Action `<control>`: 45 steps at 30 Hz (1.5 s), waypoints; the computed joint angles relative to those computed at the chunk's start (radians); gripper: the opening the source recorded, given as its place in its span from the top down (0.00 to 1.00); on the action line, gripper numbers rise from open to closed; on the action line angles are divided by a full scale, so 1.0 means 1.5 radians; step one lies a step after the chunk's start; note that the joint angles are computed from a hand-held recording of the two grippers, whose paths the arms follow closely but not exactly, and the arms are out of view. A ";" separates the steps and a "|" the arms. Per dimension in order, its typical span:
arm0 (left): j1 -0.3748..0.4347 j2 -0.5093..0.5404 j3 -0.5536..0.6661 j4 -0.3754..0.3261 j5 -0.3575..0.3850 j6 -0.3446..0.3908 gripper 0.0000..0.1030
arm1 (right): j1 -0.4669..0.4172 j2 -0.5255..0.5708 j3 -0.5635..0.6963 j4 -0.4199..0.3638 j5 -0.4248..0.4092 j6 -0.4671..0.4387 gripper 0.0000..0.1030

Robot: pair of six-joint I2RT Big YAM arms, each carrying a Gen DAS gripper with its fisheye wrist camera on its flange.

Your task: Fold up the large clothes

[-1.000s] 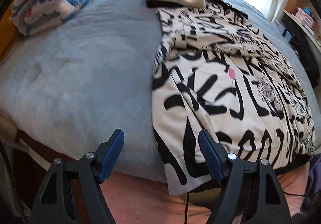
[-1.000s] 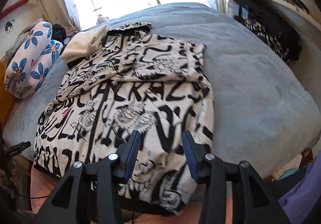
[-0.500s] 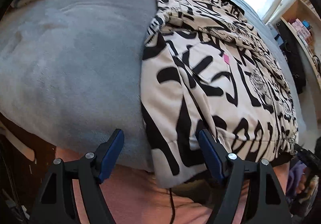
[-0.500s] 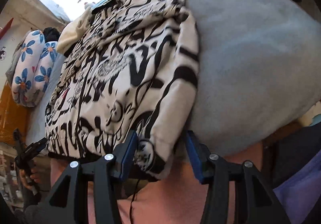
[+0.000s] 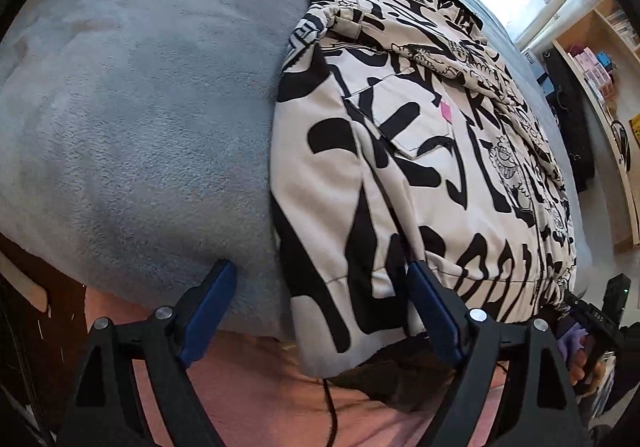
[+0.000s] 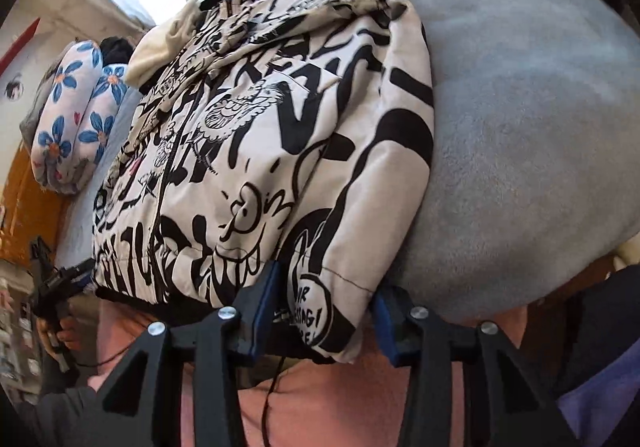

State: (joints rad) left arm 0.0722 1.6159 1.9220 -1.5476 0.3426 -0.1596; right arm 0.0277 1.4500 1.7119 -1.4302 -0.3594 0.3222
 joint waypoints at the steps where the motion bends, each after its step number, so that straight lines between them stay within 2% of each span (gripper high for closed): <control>1: -0.002 0.000 0.001 -0.002 0.001 0.003 0.17 | 0.000 -0.001 -0.002 0.002 0.000 -0.002 0.57; 7: -0.036 0.008 0.011 -0.022 -0.035 0.031 0.15 | 0.010 -0.001 -0.003 0.003 0.020 -0.019 0.57; 8: -0.044 0.011 0.013 -0.026 -0.052 0.035 0.15 | 0.013 0.000 -0.002 0.002 0.030 -0.021 0.59; 9: -0.053 0.015 0.016 -0.028 -0.074 0.041 0.20 | 0.019 0.000 0.000 0.001 0.045 -0.023 0.62; 10: -0.063 0.015 0.017 -0.025 -0.091 0.052 0.29 | 0.026 0.002 0.005 -0.003 0.065 -0.026 0.71; 11: -0.069 0.016 0.022 -0.026 -0.098 0.057 0.45 | 0.034 0.005 0.013 -0.009 0.085 -0.032 0.79; 12: -0.070 0.016 0.026 -0.025 -0.095 0.059 0.67 | 0.039 0.006 0.022 -0.014 0.095 -0.036 0.81; 15: -0.060 0.013 0.044 -0.024 -0.061 0.045 0.81 | 0.040 -0.005 0.037 -0.006 0.107 -0.038 0.85; 20: -0.026 0.000 0.001 -0.010 0.010 0.043 0.81 | 0.024 -0.009 0.012 -0.004 0.087 -0.035 0.86; 22: -0.020 -0.005 -0.013 -0.001 0.019 0.048 0.80 | 0.019 -0.011 -0.002 0.002 0.073 -0.026 0.86; 28: -0.042 -0.014 0.006 0.003 -0.033 0.075 0.84 | 0.026 -0.013 0.026 -0.012 0.083 -0.041 0.86; 30: -0.044 -0.021 0.017 0.000 -0.051 0.079 0.91 | 0.031 -0.016 0.043 -0.022 0.094 -0.049 0.87; 35: -0.027 -0.038 0.033 -0.017 -0.051 0.093 0.93 | 0.043 -0.016 0.078 -0.060 0.112 -0.078 0.87; 37: -0.028 -0.040 0.043 -0.032 -0.075 0.101 0.97 | 0.046 -0.010 0.097 -0.078 0.125 -0.096 0.87; 45: -0.021 0.007 0.141 -0.083 -0.029 0.088 0.97 | 0.014 0.037 0.199 -0.106 0.075 -0.119 0.87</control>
